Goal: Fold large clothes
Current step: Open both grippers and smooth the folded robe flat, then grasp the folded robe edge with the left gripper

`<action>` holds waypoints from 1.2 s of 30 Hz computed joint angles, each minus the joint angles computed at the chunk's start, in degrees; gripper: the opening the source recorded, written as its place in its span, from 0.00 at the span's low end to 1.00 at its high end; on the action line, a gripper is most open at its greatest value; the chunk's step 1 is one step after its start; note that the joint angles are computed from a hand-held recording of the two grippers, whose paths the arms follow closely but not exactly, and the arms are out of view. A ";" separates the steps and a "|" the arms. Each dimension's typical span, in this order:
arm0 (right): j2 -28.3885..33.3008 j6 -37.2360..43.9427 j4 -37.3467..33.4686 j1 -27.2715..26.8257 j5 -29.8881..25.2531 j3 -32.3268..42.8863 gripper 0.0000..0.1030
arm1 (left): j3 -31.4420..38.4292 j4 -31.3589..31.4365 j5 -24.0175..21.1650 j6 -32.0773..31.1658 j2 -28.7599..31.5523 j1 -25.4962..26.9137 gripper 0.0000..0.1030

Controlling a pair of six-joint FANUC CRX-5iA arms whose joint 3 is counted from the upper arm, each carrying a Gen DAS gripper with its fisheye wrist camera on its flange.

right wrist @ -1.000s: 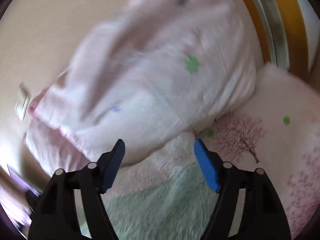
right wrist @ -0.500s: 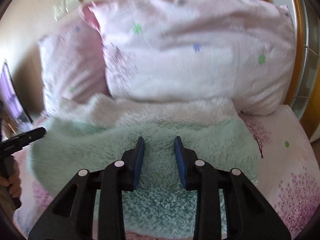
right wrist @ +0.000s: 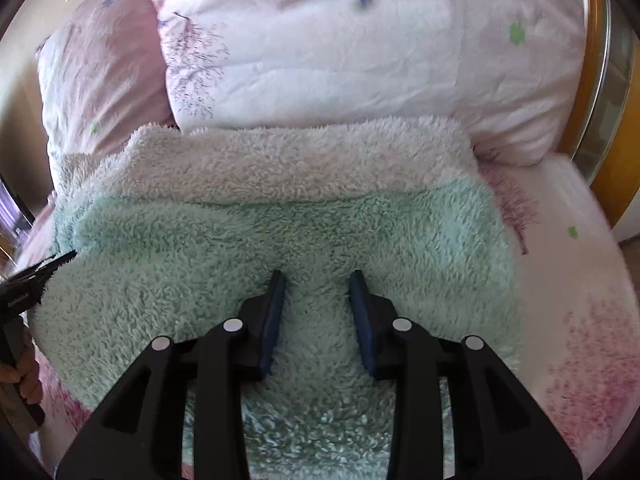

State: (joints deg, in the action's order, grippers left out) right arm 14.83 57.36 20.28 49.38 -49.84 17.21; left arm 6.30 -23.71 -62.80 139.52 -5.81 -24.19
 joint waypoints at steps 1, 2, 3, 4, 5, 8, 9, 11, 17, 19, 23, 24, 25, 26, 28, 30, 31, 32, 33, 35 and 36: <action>-1.32 -1.64 2.29 0.58 2.15 -1.93 0.33 | 0.44 -1.61 -0.63 0.87 -0.39 -1.30 0.79; -3.57 -3.64 5.16 1.39 5.50 -5.07 0.33 | 0.22 -2.90 -0.56 1.87 -1.23 -2.19 0.79; -5.32 -3.67 5.82 1.99 8.02 -7.01 0.33 | -0.23 -3.47 0.10 2.68 -2.15 -2.50 0.79; -5.89 -3.00 5.52 2.37 8.65 -7.46 0.36 | -0.85 -3.35 0.66 3.23 -3.03 -2.47 0.79; -5.75 -1.47 4.78 2.96 7.70 -6.84 0.38 | -1.23 -2.57 0.66 2.84 -3.32 -2.11 0.79; -2.45 0.37 4.51 3.59 2.34 -4.06 0.40 | -2.50 -0.01 1.06 1.31 -3.00 -0.42 0.81; -0.95 0.74 4.53 3.38 1.43 -3.10 0.40 | -3.00 0.33 1.73 1.21 -2.93 -0.14 0.83; -0.72 -0.84 8.12 3.64 2.96 -5.05 0.42 | -3.32 0.81 2.40 1.13 -2.61 0.42 0.84; -5.26 -1.62 3.52 3.43 7.20 -5.17 0.56 | -13.21 11.19 11.89 -1.53 -12.70 7.35 0.83; -5.40 -0.68 1.76 3.72 7.84 -4.27 0.61 | -17.41 16.98 14.08 -3.65 -16.73 11.61 0.83; -3.03 2.02 -0.65 5.09 5.65 -0.87 0.61 | -25.59 31.35 16.67 -10.24 -21.62 21.26 0.83; -2.23 2.09 -0.24 5.54 5.27 -0.21 0.61 | -27.82 34.80 17.10 -12.15 -22.91 23.22 0.83; -0.80 2.50 -0.17 5.55 4.97 1.24 0.61 | -29.59 37.84 17.30 -13.74 -23.59 25.01 0.83; -0.20 1.85 1.10 5.95 4.72 1.39 0.61 | -31.20 40.98 17.61 -15.91 -23.92 26.28 0.83; 1.30 0.20 4.27 6.63 3.52 1.95 0.61 | -33.07 45.35 17.51 -19.28 -23.48 27.39 0.83; 2.99 -0.03 5.19 6.62 1.47 3.21 0.61 | -33.03 45.60 16.83 -19.97 -22.65 27.29 0.83; 4.10 0.44 4.99 6.65 -0.21 4.47 0.61 | -32.62 45.08 16.66 -19.77 -21.70 26.90 0.83; 4.77 0.76 5.11 6.65 -1.17 5.08 0.62 | -32.37 45.06 16.64 -19.95 -21.02 26.74 0.83; 5.14 0.52 6.00 6.82 -1.61 5.00 0.63 | -31.96 45.01 16.74 -20.11 -20.16 26.45 0.83; 5.21 -0.15 7.88 7.19 -1.50 4.04 0.64 | -31.16 43.98 16.65 -19.68 -19.39 26.06 0.83; 5.41 -0.28 8.48 7.37 -1.73 3.99 0.65 | -30.44 43.13 16.38 -19.24 -18.78 25.78 0.84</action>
State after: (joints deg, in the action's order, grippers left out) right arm 20.24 57.08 28.76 56.75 -51.58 21.19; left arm -24.14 19.42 -46.42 120.28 -24.58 1.59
